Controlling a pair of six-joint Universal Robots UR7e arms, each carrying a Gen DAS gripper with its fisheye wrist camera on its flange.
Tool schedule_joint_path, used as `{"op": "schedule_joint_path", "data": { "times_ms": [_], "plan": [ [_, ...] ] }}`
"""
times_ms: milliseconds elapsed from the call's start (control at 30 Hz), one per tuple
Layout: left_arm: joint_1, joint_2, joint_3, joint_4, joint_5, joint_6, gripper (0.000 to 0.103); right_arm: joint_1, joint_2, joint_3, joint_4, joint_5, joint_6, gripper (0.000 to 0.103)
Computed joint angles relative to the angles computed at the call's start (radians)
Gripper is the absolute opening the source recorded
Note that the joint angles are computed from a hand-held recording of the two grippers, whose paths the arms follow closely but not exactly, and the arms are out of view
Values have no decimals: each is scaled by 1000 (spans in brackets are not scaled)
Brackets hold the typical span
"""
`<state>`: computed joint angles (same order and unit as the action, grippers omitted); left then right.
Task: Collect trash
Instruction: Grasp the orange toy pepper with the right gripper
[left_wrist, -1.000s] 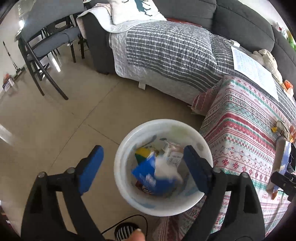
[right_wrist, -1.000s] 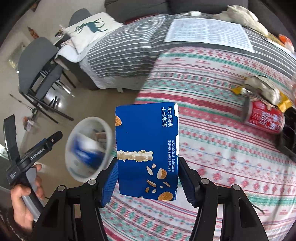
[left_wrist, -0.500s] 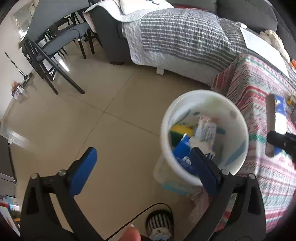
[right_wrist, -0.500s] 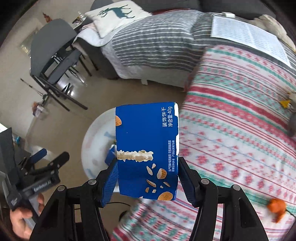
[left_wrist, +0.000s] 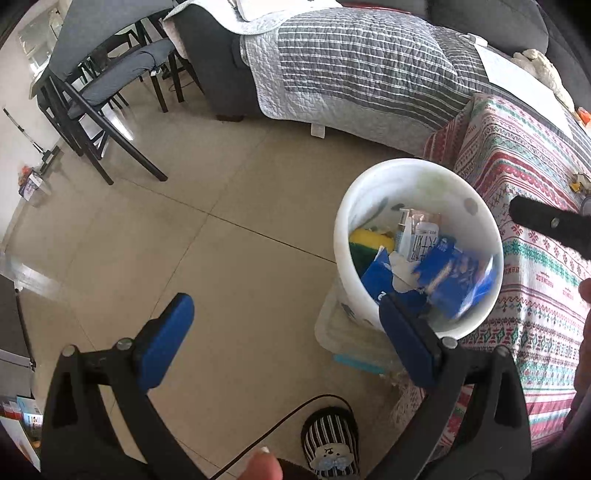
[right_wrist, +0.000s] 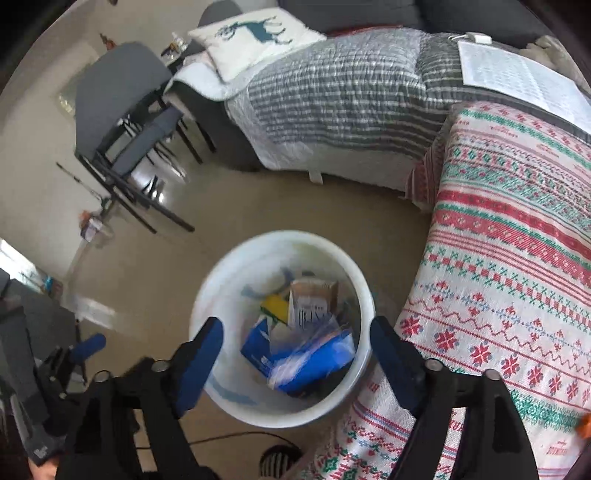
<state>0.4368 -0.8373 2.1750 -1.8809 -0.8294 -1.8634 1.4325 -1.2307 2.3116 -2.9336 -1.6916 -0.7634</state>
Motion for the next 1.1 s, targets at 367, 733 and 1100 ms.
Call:
{"op": "schedule_joint_path", "data": {
  "times_ms": [367, 733, 1100],
  "plan": [
    [8, 56, -59, -69, -9, 102, 100, -33, -116, -5, -22, -130, -33, 85],
    [-1, 158, -177, -196, 4, 279, 100, -204, -255, -113, 90, -251, -118, 85],
    [-16, 250, -283, -276, -4, 384, 100, -325, -283, -214, 258, -254, -102, 85]
  ]
}}
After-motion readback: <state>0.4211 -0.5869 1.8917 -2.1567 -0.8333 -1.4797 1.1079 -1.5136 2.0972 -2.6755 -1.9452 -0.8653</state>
